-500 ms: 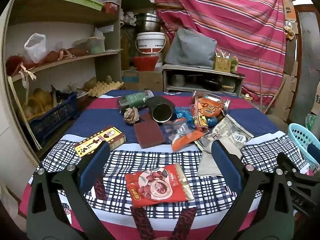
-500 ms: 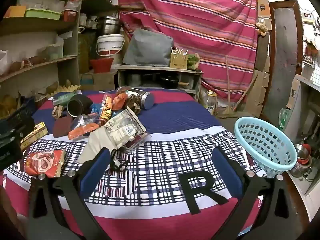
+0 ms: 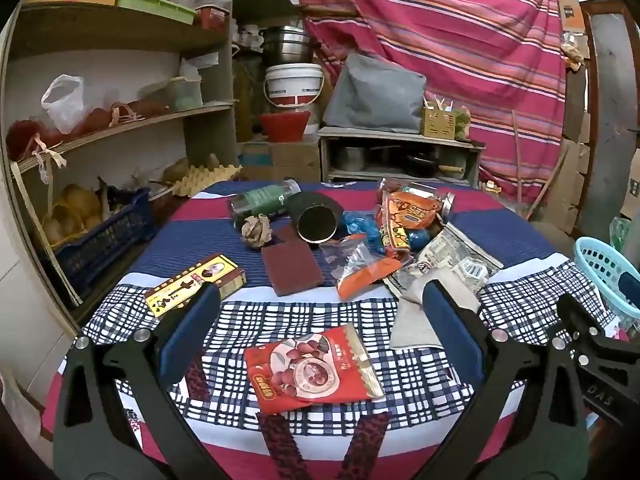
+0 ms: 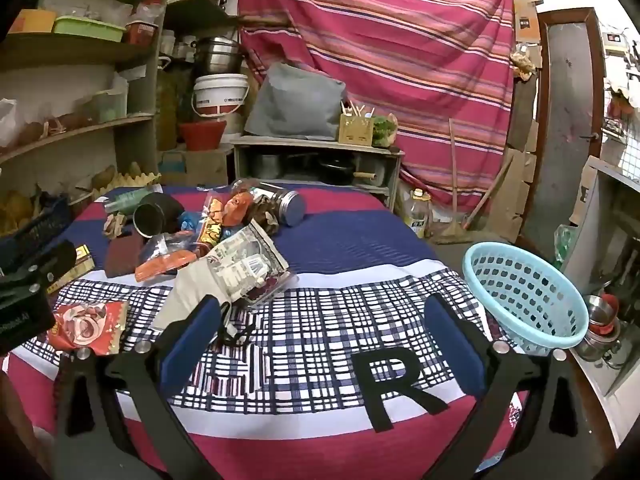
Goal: Collect trash
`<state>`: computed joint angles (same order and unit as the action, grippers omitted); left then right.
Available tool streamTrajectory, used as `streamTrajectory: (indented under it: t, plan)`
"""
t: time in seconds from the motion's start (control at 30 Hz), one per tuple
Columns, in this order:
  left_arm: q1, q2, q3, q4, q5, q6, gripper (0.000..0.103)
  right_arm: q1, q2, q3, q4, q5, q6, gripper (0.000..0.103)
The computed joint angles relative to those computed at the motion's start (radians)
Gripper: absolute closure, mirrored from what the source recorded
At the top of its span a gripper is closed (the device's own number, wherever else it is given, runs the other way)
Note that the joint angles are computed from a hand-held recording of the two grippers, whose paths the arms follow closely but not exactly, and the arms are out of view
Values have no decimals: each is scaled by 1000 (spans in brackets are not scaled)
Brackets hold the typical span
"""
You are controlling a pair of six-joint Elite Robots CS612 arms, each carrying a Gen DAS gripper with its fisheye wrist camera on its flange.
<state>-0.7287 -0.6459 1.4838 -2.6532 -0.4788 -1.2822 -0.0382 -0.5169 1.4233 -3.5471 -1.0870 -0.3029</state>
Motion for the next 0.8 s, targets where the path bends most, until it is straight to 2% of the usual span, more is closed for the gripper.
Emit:
streamTrajectory:
  t: [0.6,0.63,0.8]
  plan:
    - [-2,17,-28,6,-7,2,5,-3,-1,-3,16,9,13,4]
    - [0,7,-3,-21,-7,15,5,-3,0,-3,14,7,12,4]
    - [1,7,-7,-15,-7,15,5,-3,-1,-3,14,7,11,4]
